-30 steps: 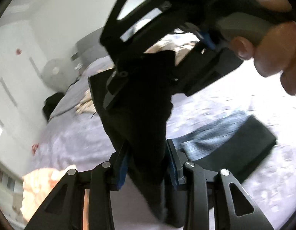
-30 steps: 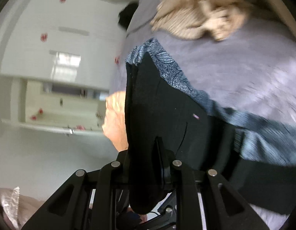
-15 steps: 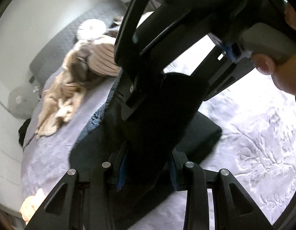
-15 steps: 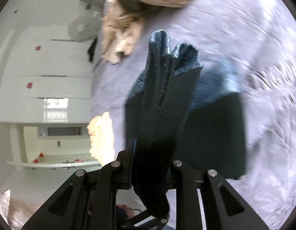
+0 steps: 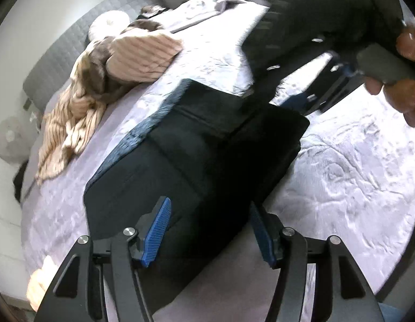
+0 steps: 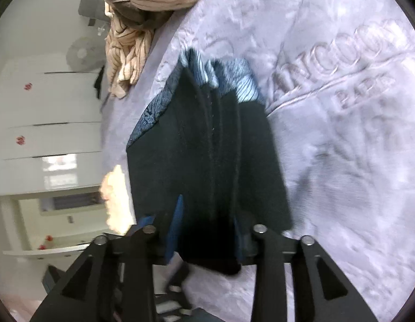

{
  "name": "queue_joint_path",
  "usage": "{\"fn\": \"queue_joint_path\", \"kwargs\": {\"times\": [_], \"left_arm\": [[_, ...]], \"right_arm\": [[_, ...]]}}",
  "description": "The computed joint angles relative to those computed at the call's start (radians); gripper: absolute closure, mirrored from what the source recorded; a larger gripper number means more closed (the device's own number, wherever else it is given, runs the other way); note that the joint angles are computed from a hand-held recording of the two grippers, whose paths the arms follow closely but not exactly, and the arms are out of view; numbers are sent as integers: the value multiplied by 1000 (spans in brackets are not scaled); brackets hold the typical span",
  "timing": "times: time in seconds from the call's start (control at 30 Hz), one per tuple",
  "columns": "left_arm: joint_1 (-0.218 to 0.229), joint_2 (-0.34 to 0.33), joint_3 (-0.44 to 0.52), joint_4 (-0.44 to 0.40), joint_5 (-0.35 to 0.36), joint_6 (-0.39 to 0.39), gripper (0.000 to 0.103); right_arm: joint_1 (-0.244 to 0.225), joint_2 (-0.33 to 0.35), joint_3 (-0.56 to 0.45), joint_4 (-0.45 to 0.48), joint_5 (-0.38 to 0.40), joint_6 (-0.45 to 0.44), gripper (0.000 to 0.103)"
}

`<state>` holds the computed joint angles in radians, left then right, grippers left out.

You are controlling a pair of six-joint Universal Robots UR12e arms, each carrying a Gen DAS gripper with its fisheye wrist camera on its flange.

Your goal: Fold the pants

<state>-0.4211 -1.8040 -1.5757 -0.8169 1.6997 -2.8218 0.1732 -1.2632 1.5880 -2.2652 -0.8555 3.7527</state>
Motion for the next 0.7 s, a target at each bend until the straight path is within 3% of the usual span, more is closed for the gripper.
{"fn": "queue_joint_path", "kwargs": {"times": [0.07, 0.13, 0.23, 0.4, 0.47, 0.5, 0.57, 0.6, 0.63, 0.7], "left_arm": [[19, 14, -4, -4, 1, -36, 42], [43, 21, 4, -20, 23, -91, 42], [85, 9, 37, -74, 37, -183, 42], [185, -50, 127, -234, -65, -440, 42], [215, -81, 165, -346, -117, -527, 42], [226, -88, 167, -375, -158, -541, 42], [227, -87, 151, -372, -176, -535, 39], [225, -84, 140, -365, -172, -526, 29], [223, -79, 126, -357, -169, -529, 23], [230, -72, 112, -355, -201, -546, 23]], "right_arm": [[18, -19, -39, 86, -154, -38, 60], [23, -39, -37, 75, -233, -38, 61], [25, -56, -34, 21, -274, -20, 75], [49, -19, -101, 40, -298, -75, 75], [68, 11, -140, 69, -306, -110, 75], [79, 23, -156, 97, -320, -140, 75], [104, 44, -185, 201, -382, -206, 76], [112, 50, -189, 241, -400, -219, 76], [119, 49, -179, 250, -424, -226, 76], [125, 35, -140, 208, -444, -225, 76]]}}
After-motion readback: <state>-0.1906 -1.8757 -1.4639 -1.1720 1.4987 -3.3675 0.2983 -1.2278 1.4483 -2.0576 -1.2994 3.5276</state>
